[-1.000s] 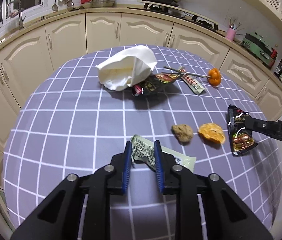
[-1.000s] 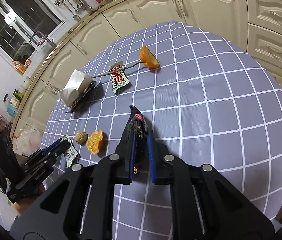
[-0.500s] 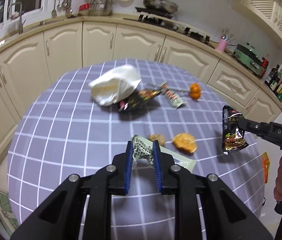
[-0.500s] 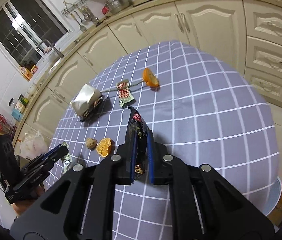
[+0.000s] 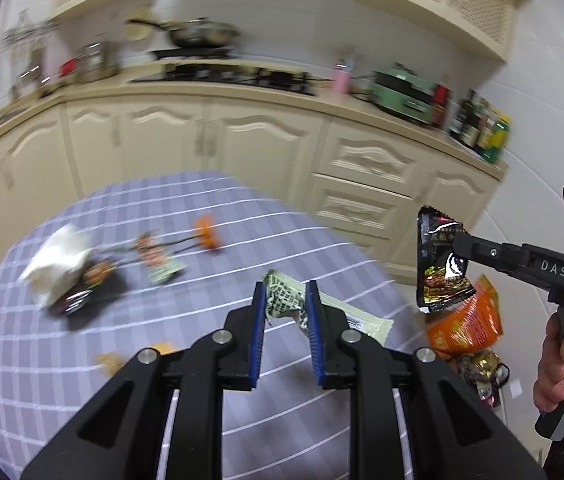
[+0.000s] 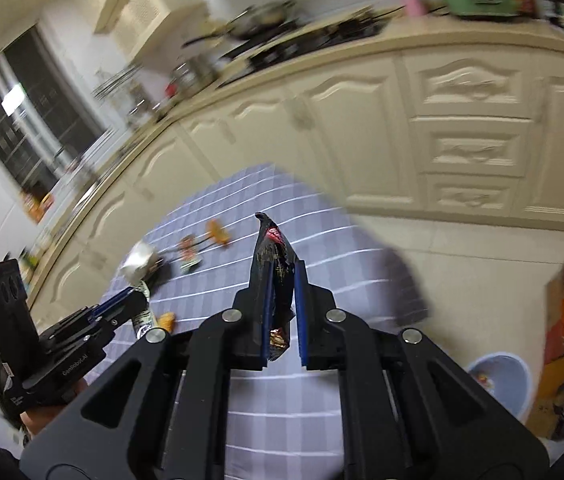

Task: Collect trash
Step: 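Carry the green wrapper and black snack bag over the blue bin, then open both tools to drop the items into the bin, then move both tools back over the table toward the nut and fruit slice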

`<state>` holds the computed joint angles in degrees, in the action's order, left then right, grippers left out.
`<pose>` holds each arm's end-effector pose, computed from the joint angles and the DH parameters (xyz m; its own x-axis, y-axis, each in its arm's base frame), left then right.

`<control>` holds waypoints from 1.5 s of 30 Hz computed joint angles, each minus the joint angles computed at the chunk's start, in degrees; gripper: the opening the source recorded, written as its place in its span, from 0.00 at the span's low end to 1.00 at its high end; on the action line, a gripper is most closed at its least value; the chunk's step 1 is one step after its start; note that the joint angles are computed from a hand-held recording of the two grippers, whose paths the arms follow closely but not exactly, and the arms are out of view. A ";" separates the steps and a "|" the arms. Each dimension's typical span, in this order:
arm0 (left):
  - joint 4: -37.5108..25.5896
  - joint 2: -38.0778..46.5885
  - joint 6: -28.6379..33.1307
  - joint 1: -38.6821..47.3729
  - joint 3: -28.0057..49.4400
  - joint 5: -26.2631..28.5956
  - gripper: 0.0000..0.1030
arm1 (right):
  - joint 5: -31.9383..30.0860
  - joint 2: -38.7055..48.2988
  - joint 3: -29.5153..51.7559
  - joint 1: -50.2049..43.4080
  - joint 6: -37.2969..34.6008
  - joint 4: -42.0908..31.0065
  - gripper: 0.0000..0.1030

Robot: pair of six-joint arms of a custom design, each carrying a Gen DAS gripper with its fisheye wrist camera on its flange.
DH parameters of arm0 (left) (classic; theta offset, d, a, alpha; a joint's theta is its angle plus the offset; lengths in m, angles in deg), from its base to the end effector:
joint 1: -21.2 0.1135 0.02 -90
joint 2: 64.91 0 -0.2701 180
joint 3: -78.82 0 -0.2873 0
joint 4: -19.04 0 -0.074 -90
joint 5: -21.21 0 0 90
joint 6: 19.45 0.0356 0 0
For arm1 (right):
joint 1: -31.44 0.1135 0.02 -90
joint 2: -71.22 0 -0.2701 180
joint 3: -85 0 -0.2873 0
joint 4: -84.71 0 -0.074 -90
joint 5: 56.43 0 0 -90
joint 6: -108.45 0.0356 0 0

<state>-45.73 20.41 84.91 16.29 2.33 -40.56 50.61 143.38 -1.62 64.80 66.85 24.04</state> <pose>0.3406 -0.0462 0.3959 -0.6020 0.2710 -0.7511 0.5663 0.8080 -0.1624 0.2467 0.1499 0.4060 -0.6042 0.4582 -0.6519 0.1733 0.8741 0.4538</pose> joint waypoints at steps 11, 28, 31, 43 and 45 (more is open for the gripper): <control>4.07 3.16 -6.72 -32.71 -2.77 -9.08 0.18 | 1.62 -33.46 -21.44 -16.43 8.55 -20.12 0.10; 3.40 23.92 -6.80 -50.55 1.12 -14.36 0.23 | -29.71 -47.13 -44.30 -60.19 -11.64 -21.13 0.13; 1.10 25.38 -6.64 -50.01 3.38 -14.84 0.75 | -31.51 -46.43 -46.91 -62.24 -11.84 -20.49 0.22; 4.49 15.23 -9.35 -44.26 -1.72 -16.38 0.88 | -20.92 -45.62 -44.60 -49.01 0.09 -20.56 0.94; 5.11 12.77 -9.55 -43.35 -2.78 -16.27 0.88 | -18.85 -44.77 -43.42 -46.52 1.72 -20.56 0.94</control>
